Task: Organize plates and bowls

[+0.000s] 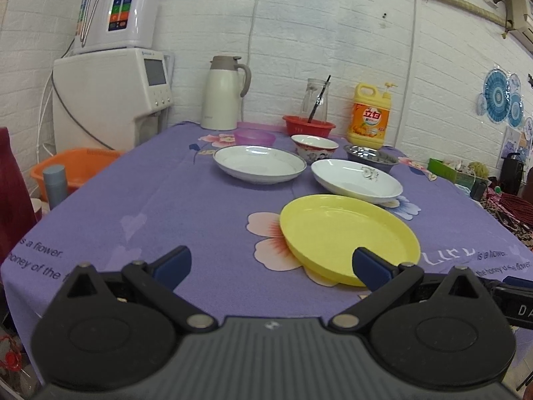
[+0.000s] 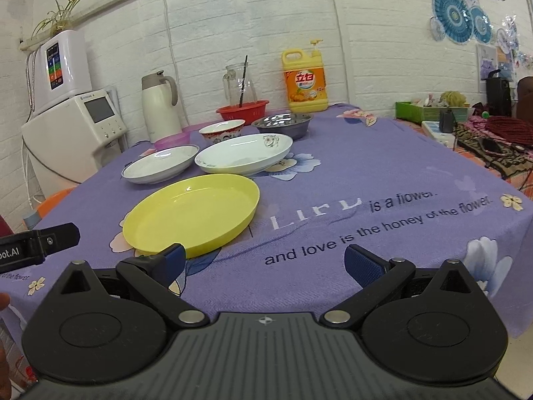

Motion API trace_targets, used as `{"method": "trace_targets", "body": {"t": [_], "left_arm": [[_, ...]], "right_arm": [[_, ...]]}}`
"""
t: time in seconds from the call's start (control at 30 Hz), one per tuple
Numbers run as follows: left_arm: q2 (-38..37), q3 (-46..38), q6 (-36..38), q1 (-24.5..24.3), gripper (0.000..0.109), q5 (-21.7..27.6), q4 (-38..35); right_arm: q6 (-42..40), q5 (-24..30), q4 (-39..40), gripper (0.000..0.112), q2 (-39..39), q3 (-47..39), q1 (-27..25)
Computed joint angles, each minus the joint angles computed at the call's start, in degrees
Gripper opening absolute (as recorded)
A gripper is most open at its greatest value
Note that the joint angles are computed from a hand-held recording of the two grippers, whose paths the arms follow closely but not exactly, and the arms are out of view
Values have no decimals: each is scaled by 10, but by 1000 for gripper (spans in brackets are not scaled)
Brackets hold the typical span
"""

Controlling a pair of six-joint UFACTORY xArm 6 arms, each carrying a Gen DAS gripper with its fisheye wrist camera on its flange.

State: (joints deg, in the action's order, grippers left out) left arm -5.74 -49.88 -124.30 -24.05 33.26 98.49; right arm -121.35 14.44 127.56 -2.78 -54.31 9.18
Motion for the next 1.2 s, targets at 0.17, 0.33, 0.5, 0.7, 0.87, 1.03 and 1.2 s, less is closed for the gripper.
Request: {"method": "trace_targets", "body": {"t": [0.17,0.33,0.5,0.7,0.87,1.03,1.2], "left_arm": [[60,-71,71,49,103,-58,-64],[128,-145,170,85,103,-107,-153],[190,-204,274,115,103,-160,-240],[222,-230,383,141,103,-225,-319],[238,-241,425,148,103,-254,-355],[255,-258,461,144,103,-255,-399],[273,-269,484,140,99,-255,-436]], "right_arm": [[98,-24,-113,103,69,-85,16],[319,-53,-354,103,163,-178,31],[484,-45,-555,103,224,-227,33],[550,-21,-630,103,249,-252,28],[487,-8,-597,103,257,-263,24],[565,32,-677,103,251,-272,14],[523,35,-656,103,242,-263,25]]}}
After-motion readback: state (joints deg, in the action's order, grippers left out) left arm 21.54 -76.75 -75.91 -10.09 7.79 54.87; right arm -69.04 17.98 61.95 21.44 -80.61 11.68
